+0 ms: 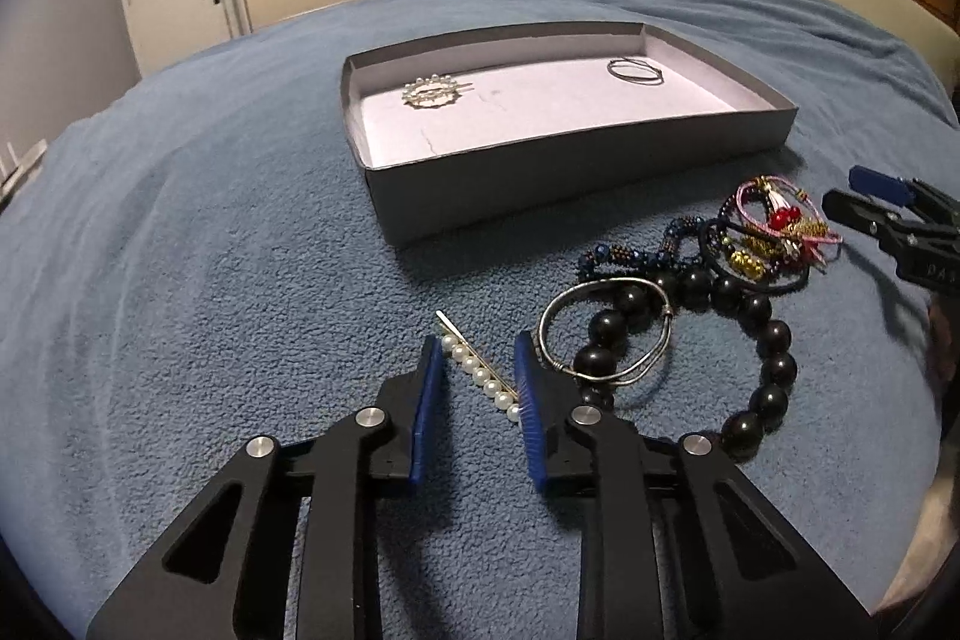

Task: Organize jewelry
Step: 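Grasp the pearl bar pin with the left gripper while the right grasps the pink cord bracelet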

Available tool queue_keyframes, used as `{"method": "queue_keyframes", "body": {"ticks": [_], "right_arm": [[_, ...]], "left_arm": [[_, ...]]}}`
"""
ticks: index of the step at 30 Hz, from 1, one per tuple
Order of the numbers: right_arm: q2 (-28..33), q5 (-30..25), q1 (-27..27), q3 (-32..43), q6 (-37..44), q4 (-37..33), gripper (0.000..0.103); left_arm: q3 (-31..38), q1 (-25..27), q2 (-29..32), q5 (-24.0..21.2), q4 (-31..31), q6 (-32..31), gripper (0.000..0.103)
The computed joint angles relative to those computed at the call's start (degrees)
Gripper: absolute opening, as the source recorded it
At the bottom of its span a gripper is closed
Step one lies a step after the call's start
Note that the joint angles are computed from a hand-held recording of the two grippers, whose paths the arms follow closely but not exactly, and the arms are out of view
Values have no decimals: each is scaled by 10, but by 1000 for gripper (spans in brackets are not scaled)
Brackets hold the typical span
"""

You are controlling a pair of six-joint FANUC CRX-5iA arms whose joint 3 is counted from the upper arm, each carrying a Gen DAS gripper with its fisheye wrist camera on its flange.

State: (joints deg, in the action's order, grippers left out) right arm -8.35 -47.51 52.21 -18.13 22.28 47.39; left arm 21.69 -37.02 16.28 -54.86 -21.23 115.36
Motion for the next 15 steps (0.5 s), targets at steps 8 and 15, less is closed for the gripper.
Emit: {"method": "queue_keyframes", "body": {"ticks": [8,15], "right_arm": [[5,-2,-4,15,39,-42,49],[34,-9,-8,58,94,-93,38]], "left_arm": [[-15,2,-14,18,-7,13,9],[-8,-6,-11,12,-20,11,8]]}}
